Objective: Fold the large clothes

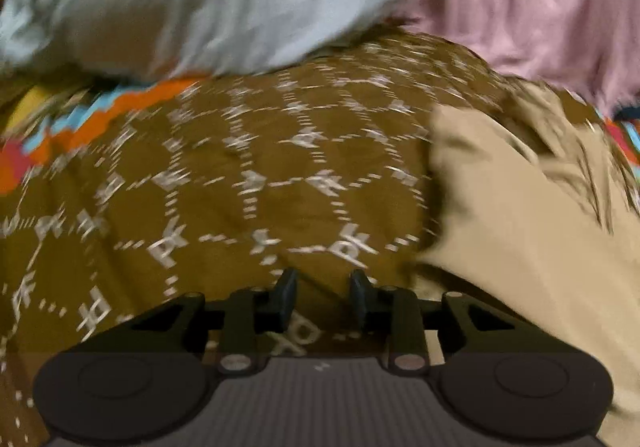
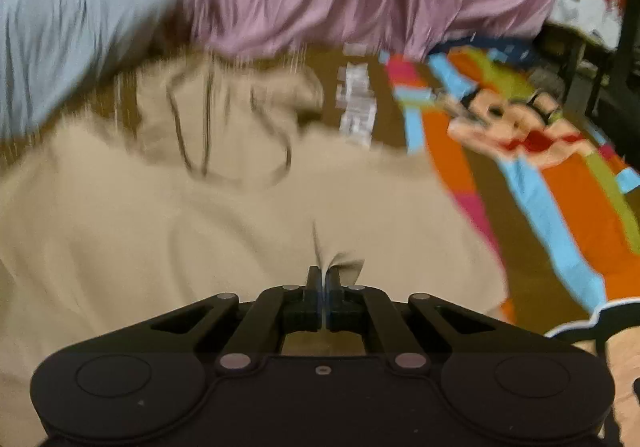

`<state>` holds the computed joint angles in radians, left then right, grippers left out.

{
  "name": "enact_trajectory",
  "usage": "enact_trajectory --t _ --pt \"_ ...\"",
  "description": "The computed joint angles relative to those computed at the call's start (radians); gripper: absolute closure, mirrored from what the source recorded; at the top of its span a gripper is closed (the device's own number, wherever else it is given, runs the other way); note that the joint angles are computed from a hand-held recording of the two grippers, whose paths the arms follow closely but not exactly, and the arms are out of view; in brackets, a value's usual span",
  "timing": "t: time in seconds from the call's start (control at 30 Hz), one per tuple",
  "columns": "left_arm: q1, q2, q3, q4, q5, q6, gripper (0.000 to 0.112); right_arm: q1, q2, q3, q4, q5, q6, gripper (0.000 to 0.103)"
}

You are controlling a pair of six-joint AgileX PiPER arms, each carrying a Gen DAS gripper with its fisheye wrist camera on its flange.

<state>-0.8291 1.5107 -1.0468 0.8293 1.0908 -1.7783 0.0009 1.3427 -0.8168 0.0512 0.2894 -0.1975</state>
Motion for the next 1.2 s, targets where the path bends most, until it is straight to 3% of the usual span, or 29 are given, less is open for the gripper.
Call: enact_trajectory --t 0.07,0.1,0.13,0.17,0.23,0.27,0.33,0.43,0.6,0.7,0.77,0.83,0.9,0.93,1.07,1.2 --pt "0.019 -0.066 0.045 -0.014 -0.048 -0.033 0.078 0.019 -0.017 0.01 -0.08 -0.023 0.119 0.077" --pt "0.017 -0.098 0.062 -0.013 -0.065 -0.049 0.077 0.024 -0.028 0.011 -0.06 -0.033 0.118 0.073" --pt "0.001 -0.131 0.086 0.012 -0.083 -0.078 0.069 0.03 -0.034 -0.002 0.0 -0.027 0.078 0.066" --pt "-0.023 -0.156 0.106 0.045 -0.09 -0.108 0.057 0.033 -0.03 -0.02 0.077 -0.023 -0.003 0.057" --pt "-0.067 -0.187 0.134 0.12 -0.091 -0.158 0.049 0.054 -0.015 -0.069 0.271 -0.008 -0.203 0.044" --pt "-0.077 -0.2 0.147 0.157 -0.107 -0.174 0.046 0.068 0.005 -0.101 0.37 0.008 -0.303 0.035" --pt "-0.054 -0.204 0.147 0.166 -0.166 -0.164 0.045 0.095 0.106 -0.236 0.544 0.106 -0.467 0.029" --pt "-0.021 -0.177 0.142 0.176 -0.222 -0.13 0.046 0.143 0.299 -0.516 0.612 0.312 -0.455 0.032" --pt "0.041 -0.139 0.156 0.168 -0.337 -0.084 0.057 0.264 0.643 -1.016 0.631 0.549 -0.356 0.054" --pt "0.099 -0.146 0.183 0.153 -0.445 -0.078 0.082 0.347 0.837 -1.312 0.542 0.674 -0.263 0.067" --pt "0.112 -0.14 0.184 0.162 -0.456 -0.082 0.105 0.395 0.959 -1.492 0.467 0.733 -0.196 0.076" --pt "0.089 -0.091 0.127 0.124 -0.34 -0.046 0.112 0.432 1.043 -1.598 0.416 0.746 -0.156 0.077" --pt "0.087 -0.023 0.056 0.055 -0.209 0.034 0.112 0.457 1.13 -1.712 0.377 0.76 -0.122 0.078" --pt "0.103 -0.001 0.038 0.02 -0.184 0.06 0.112 0.472 1.15 -1.716 0.356 0.733 -0.111 0.078" --pt "0.155 -0.018 0.059 -0.037 -0.235 0.061 0.112 0.509 1.057 -1.417 0.367 0.462 -0.181 0.078" --pt "0.094 -0.104 0.095 0.082 -0.225 -0.037 0.11 0.462 0.865 -1.114 0.532 0.35 -0.329 0.069"
